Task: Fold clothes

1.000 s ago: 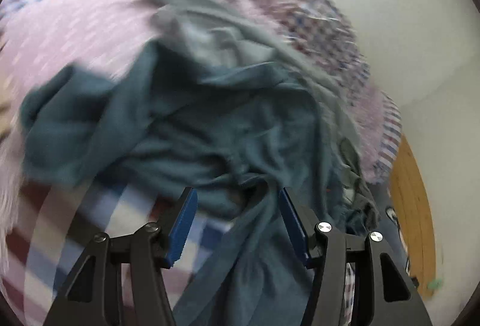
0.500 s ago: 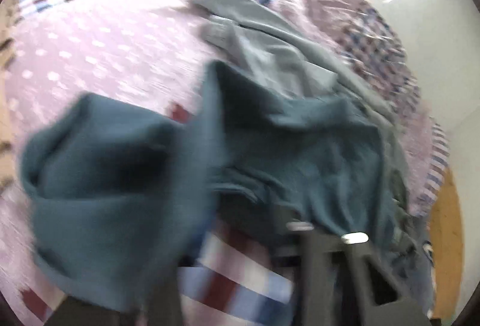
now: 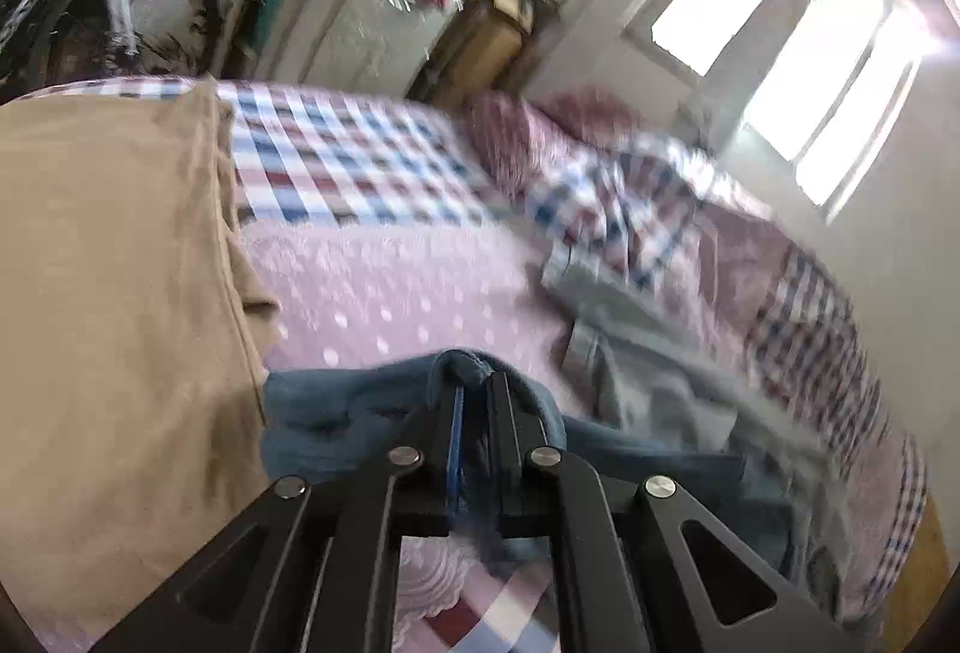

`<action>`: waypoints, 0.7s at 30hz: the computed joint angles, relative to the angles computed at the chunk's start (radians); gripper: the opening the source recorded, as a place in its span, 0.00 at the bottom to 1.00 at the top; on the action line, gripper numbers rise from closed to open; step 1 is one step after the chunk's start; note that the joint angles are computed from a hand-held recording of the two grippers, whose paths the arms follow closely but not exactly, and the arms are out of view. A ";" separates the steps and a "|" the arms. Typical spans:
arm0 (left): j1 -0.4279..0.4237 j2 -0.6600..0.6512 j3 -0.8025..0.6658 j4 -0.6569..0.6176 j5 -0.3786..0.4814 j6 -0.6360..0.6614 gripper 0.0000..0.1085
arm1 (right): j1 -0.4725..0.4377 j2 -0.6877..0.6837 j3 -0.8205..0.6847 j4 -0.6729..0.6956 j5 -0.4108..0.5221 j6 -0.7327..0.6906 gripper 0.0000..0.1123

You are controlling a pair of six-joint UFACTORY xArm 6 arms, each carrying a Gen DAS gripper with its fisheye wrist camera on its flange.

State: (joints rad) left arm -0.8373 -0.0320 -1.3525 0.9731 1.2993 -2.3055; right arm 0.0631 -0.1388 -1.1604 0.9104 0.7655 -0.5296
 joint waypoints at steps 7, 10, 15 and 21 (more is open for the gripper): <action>0.105 0.060 0.005 -0.056 -0.609 0.298 0.34 | 0.011 -0.003 0.000 -0.001 -0.001 -0.005 0.74; 0.122 0.157 -0.069 -0.210 -0.799 0.541 0.46 | 0.016 -0.006 0.003 -0.001 0.002 -0.011 0.74; 0.107 0.301 -0.222 -0.481 -0.757 0.823 0.45 | 0.017 -0.008 0.005 -0.007 0.001 -0.011 0.74; 0.094 0.344 -0.278 -0.478 -0.678 0.804 0.02 | 0.011 -0.004 0.001 -0.014 0.001 0.006 0.74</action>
State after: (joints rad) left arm -0.7435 0.3124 -1.6302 0.4948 0.6213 -1.5012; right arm 0.0742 -0.1427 -1.1589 0.8960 0.7668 -0.5235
